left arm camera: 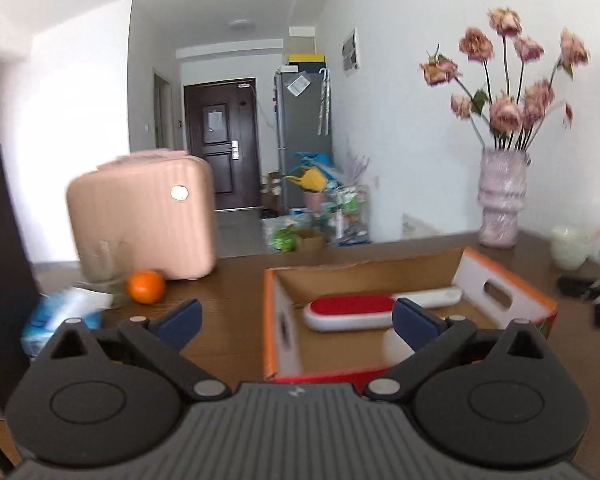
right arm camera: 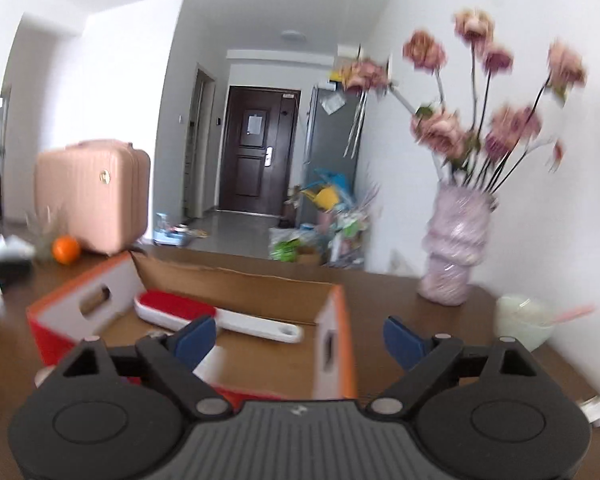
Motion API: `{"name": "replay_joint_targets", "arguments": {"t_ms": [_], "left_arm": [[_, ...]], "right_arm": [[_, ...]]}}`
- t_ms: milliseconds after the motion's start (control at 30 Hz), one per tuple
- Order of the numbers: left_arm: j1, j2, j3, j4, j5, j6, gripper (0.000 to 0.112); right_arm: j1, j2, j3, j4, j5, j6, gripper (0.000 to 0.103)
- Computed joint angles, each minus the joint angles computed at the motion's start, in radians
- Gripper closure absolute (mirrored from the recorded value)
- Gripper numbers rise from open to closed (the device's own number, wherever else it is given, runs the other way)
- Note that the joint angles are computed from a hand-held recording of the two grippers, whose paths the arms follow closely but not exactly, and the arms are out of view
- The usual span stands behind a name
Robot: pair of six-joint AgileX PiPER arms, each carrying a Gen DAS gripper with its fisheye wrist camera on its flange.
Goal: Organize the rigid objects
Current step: 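Withdraw the right tool and approach the white bottle cap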
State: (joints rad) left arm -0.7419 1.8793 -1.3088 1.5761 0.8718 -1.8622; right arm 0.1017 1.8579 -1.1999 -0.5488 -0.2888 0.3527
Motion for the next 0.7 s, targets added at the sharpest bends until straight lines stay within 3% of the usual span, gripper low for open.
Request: {"name": "replay_joint_targets", "arguments": {"t_ms": [100, 500, 700], "left_arm": [[-0.043, -0.053, 0.050, -0.025, 0.021, -0.010, 0.009], [-0.237, -0.174, 0.183, -0.070, 0.187, -0.052, 0.009], [-0.400, -0.239, 0.323, -0.104, 0.282, -0.153, 0.009]], "right_arm": [[-0.036, -0.067, 0.073, -0.166, -0.034, 0.183, 0.008], [-0.096, -0.311, 0.320, -0.276, -0.114, 0.285, 0.002], [-0.195, -0.453, 0.517, -0.460, -0.220, 0.435, 0.001]]}}
